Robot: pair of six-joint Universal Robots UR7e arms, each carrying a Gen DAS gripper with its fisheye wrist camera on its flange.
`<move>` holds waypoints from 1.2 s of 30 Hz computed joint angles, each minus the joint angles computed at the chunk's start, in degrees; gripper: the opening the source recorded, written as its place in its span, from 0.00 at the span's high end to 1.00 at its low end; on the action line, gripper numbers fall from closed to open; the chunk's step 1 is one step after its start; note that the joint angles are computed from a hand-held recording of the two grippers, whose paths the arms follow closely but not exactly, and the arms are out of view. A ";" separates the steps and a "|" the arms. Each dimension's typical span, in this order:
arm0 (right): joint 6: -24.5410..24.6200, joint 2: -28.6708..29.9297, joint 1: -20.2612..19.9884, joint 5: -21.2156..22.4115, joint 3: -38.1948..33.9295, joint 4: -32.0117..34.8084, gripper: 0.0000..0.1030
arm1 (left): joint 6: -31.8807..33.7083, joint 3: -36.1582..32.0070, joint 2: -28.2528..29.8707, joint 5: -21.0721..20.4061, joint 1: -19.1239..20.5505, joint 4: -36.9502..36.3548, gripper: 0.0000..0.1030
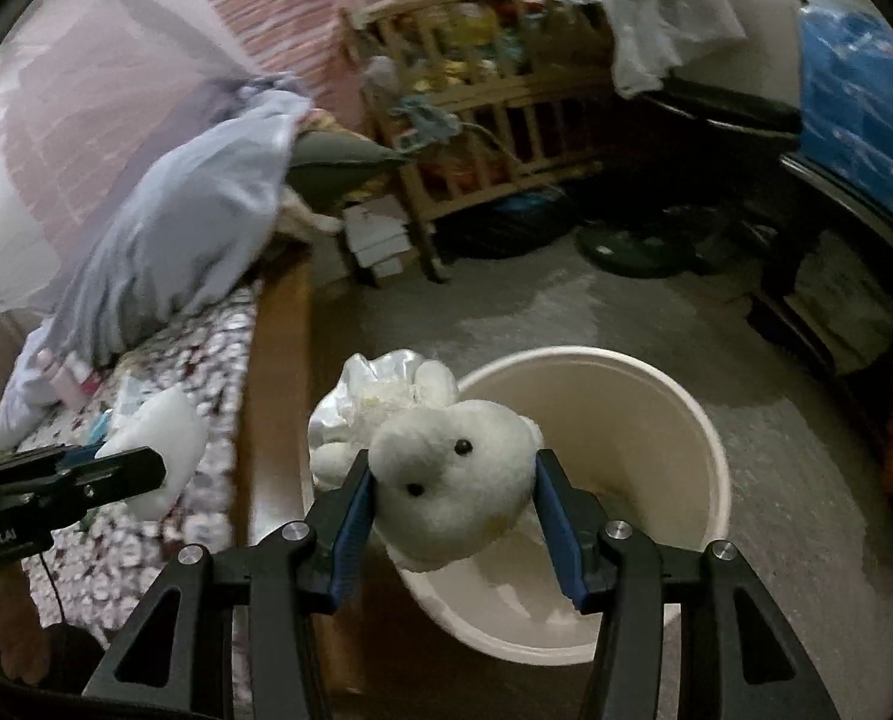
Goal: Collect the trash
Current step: 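Carry the sponge and plush toy over the beige bucket and open both grippers, then move both open grippers back over the trash on the bed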
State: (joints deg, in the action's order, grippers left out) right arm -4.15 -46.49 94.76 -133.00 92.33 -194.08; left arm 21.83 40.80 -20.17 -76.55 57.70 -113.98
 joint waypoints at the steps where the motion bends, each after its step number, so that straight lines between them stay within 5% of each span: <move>1: 0.20 -0.21 -0.25 -0.38 0.39 -0.22 0.52 | 0.07 -0.64 0.67 -0.15 -0.13 0.59 0.74; 9: 2.88 -1.51 -2.01 -1.59 1.84 0.26 0.52 | -0.32 -4.96 5.62 -0.48 -1.02 3.13 0.73; 17: 6.20 -1.70 -2.87 -3.95 1.58 2.01 0.43 | -2.17 -8.77 8.32 -2.94 -0.48 5.96 0.50; 25: 5.31 -0.85 -2.68 -3.86 0.53 4.62 0.41 | -3.58 -8.87 8.03 0.53 -0.19 5.52 0.49; 36: 2.14 2.15 -1.45 -3.08 -2.50 6.37 0.36 | -0.63 -0.36 1.97 9.52 0.41 -3.98 0.49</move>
State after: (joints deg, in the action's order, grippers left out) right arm -2.01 -44.34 93.31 -136.08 89.83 -187.71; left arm 21.20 40.44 -18.20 -67.03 58.10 -117.96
